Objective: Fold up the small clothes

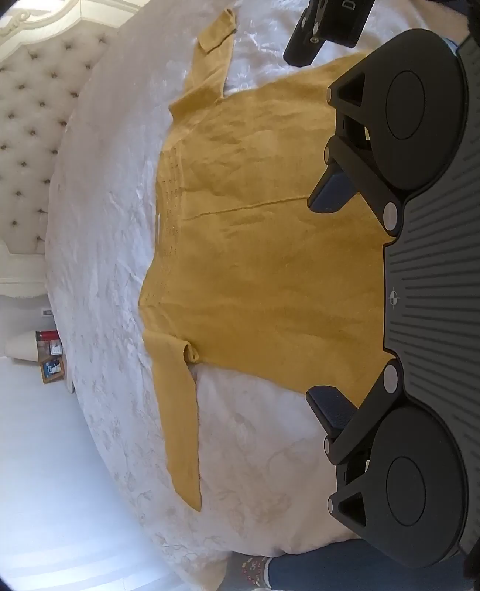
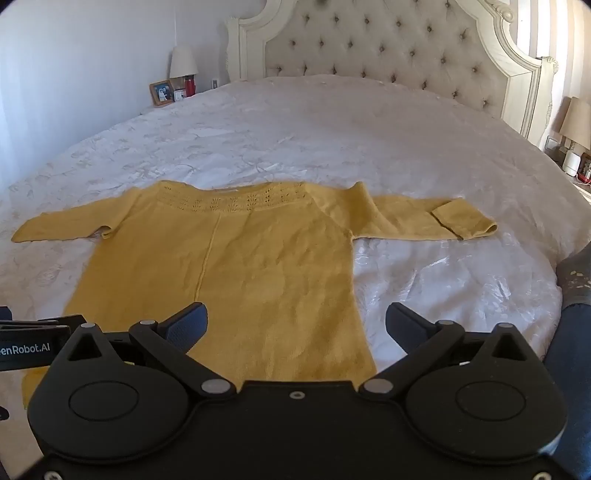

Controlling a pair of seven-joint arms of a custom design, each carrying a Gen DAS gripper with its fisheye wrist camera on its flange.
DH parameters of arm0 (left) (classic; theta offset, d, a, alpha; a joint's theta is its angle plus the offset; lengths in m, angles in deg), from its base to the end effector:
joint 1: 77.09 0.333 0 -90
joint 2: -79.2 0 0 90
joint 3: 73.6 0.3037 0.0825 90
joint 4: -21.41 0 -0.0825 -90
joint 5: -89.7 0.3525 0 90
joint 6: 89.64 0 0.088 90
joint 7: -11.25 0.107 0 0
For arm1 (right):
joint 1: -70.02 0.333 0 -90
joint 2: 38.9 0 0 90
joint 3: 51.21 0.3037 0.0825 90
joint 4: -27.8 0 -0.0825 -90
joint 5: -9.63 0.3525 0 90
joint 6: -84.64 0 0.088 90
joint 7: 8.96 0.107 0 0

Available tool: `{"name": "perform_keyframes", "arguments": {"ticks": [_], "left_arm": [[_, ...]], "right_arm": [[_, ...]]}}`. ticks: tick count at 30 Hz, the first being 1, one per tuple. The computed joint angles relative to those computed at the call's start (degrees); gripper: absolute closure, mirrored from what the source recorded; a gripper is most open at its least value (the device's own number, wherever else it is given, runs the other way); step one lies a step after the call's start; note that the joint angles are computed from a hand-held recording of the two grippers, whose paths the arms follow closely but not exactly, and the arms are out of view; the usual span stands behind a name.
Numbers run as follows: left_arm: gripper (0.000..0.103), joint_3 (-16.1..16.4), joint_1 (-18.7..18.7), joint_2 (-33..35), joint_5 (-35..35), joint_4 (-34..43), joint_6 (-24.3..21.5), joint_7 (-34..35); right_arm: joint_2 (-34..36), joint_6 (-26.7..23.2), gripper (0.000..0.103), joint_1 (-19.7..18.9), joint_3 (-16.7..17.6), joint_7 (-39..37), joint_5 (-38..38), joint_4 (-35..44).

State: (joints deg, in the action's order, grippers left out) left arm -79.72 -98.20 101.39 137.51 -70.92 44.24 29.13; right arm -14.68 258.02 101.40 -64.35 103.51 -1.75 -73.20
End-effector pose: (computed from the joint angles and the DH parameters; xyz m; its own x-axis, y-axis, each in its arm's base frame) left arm 0.6025 -0.2856 0.4456 0.3227 -0.9446 -0.0591 -0.7219 -0.2053 -0.6609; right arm 0.6257 0.2461 0.4380 0.1918 -0.9807 -0.0391 -0.6469 -0.0963 -0.7565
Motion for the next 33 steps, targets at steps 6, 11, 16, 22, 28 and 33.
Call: {"name": "perform_keyframes", "arguments": {"ticks": [6,11,16,22,28,33], "left_arm": [[0.002,0.2,0.3,0.2,0.3,0.0,0.9,0.5],[0.002,0.3,0.6,0.7,-0.2,0.4,1.3,1.3],[0.002,0.4,0.8,1.3,-1.2,1.1,1.4,2.4],[0.002,0.6,1.0,2.4,-2.5,2.5,1.3,3.8],[0.002,0.9,1.3,3.9,-3.9,4.2,1.4,5.7],[0.002,1.3,1.5,5.1,-5.0,5.7,1.4,7.2]], "right_arm": [[0.7,-0.6,0.001,0.1,0.1,0.0,0.4,1.2],[1.1,-1.5,0.001,0.1,0.2,0.1,0.1,2.1],[1.8,-2.8,0.001,-0.3,0.7,0.2,-0.2,3.5],[3.2,-4.5,0.001,-1.9,2.7,-1.2,0.8,5.7],[4.8,-6.2,0.001,-2.8,3.8,-2.1,1.9,8.2],[6.5,-7.7,0.001,-3.3,4.5,-2.9,2.8,10.7]]}}
